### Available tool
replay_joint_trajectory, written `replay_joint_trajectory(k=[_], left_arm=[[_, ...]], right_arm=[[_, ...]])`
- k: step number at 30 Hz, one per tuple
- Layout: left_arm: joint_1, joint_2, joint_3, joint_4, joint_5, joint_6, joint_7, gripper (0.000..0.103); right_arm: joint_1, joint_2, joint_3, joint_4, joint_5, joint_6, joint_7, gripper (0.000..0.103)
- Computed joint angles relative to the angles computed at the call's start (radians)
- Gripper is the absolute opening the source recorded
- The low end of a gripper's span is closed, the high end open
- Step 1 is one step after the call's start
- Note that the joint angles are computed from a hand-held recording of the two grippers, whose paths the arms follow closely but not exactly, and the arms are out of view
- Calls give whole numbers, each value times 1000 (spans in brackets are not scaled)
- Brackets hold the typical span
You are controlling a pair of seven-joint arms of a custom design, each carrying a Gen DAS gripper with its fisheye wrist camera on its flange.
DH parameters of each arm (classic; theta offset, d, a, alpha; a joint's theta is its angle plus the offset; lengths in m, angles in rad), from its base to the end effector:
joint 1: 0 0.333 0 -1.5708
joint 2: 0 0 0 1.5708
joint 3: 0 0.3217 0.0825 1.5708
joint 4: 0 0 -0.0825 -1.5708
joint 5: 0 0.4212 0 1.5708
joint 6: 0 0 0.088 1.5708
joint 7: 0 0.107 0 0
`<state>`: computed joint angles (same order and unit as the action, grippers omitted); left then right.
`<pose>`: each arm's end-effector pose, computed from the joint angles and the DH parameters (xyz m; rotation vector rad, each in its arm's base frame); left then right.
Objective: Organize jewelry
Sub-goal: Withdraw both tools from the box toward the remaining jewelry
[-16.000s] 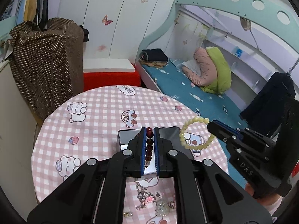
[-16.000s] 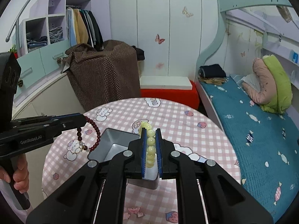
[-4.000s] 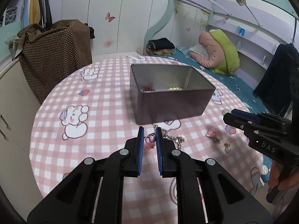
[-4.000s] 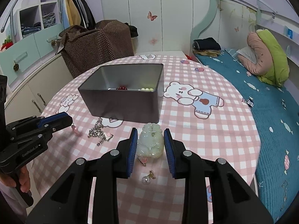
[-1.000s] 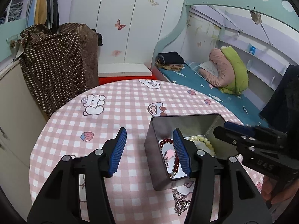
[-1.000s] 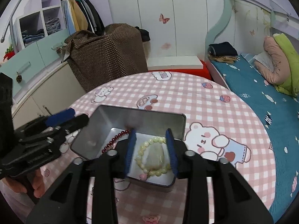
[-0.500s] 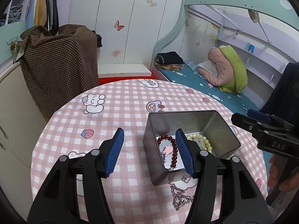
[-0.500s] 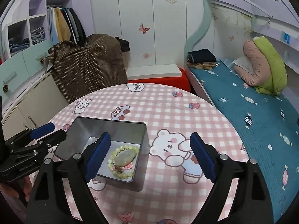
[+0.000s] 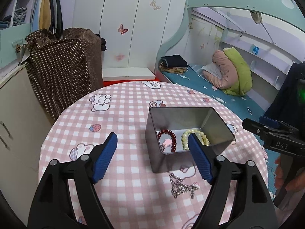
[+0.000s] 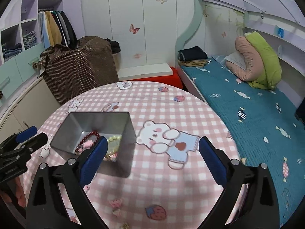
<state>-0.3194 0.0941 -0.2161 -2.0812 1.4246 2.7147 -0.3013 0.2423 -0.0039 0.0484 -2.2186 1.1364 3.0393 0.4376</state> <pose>0.5151 -0.3445 0.4043 -1.7861 1.5472 -0.9512 0.5749 0.0995 0.4246 -1.8899 1.3454 -0.5685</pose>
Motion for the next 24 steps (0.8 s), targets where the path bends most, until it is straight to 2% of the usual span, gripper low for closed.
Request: replay_joint_trajectory(k=[9, 17, 24], left_arm=[[-15, -30, -21, -47, -20, -25, -16, 90], [-38, -20, -39, -55, -81, -38, 35, 90], [-62, 1, -42, -53, -81, -22, 65, 90]], right_arm=[[12, -72, -26, -108, -60, -8, 56, 93], [38, -129, -46, -207, -101, -27, 82, 93], [83, -162, -73, -264, -71, -41, 19, 93]])
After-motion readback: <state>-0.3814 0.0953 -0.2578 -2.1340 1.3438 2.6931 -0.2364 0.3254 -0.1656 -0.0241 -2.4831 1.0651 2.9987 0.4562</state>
